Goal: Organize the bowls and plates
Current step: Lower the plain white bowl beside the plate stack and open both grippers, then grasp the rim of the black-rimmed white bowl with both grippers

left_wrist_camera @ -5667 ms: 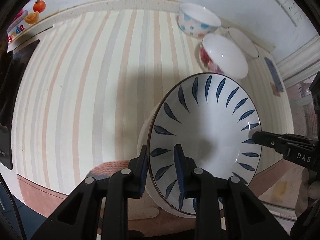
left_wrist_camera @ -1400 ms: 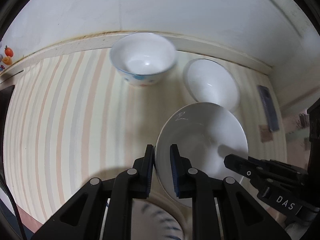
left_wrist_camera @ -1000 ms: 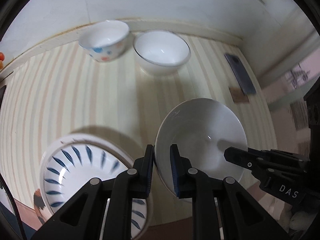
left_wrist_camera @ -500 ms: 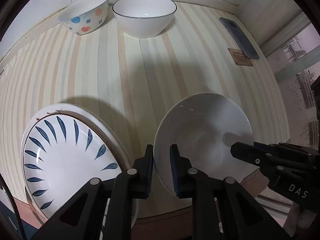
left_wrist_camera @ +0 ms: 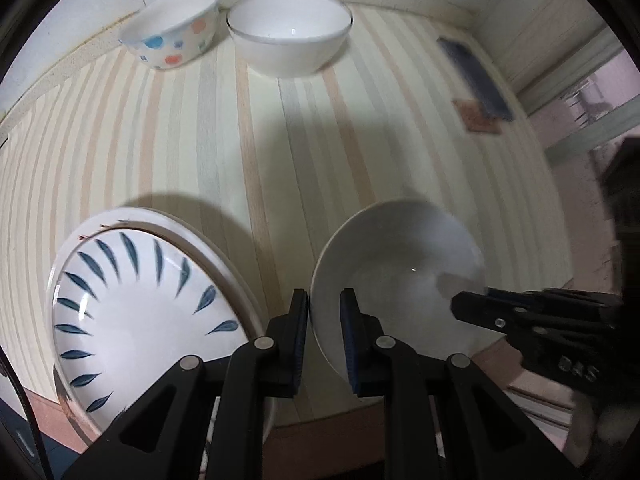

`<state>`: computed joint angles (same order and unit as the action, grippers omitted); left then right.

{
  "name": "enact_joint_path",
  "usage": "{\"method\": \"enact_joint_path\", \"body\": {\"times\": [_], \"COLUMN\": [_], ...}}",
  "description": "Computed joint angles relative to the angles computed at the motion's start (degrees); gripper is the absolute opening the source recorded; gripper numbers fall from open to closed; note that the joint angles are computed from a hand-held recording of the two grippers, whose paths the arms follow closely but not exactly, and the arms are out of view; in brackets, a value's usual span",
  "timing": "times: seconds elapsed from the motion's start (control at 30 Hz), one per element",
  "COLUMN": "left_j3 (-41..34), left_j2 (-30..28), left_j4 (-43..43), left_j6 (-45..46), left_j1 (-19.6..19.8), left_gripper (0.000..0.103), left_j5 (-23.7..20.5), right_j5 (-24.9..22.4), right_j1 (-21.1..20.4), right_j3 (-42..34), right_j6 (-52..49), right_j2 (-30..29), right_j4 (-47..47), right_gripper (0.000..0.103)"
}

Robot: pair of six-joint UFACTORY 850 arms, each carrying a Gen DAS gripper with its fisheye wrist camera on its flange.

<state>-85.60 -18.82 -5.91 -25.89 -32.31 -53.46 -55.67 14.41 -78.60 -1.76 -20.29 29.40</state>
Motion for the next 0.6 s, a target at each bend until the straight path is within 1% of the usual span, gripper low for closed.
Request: {"method": "enact_joint_path", "body": {"times": [0.07,0.13,0.2,0.27,0.33,0.4,0.43,0.53,0.6], "left_j3": [-1.0,-3.1,-5.5,-8.6,-12.0,-16.5,-19.2,-25.2,-27.6], "left_j2": [1.3,1.4,0.5,-1.5,-4.4,-8.7,-11.3,-17.3,-19.9], "left_j4": [0.5,1.3,1.4,3.4,4.6,3.6,2.5,-0.7,-2.4], "left_j6": [0.0,-0.4,-1.1,-3.4,-4.6,-4.4,-4.1,-2.5,-1.3], "left_j1": [0.6,1.5,3.2,5.0,6.7,8.8,10.0,12.3,13.1], "left_gripper": [0.015,0.020,0.042,0.054,0.054,0.054,0.054,0.054,0.052], "left_j5": [0.5,0.6,1.4,2.7,3.2,2.6,2.1,-0.3,-1.7], "right_j5": [-1.0,-0.9,-0.6,-0.9,-0.1,0.6,0.2,-3.0,-5.3], "right_j1": [-1.1,-2.2,-3.2,-3.7,-3.4,-2.9,-2.6,-2.1,-1.8], "right_j3": [-0.5,-1.6,-4.6,-9.1,-15.3,-21.4,-25.6,-39.7,-47.5], "right_j6": [-1.5,-2.3,-2.3,-3.0,-2.8,-1.0,0.0,3.5,5.4], "right_j2": [0.2,0.5,-0.5,-3.0,-6.9,-11.0,-14.1,-24.7,-30.4], "right_j4": [2.7,4.6,6.3,7.8,7.2,5.0,4.3,2.6,1.6], "right_gripper": [0.023,0.040,0.045,0.045,0.045,0.045,0.045,0.045,0.045]}}
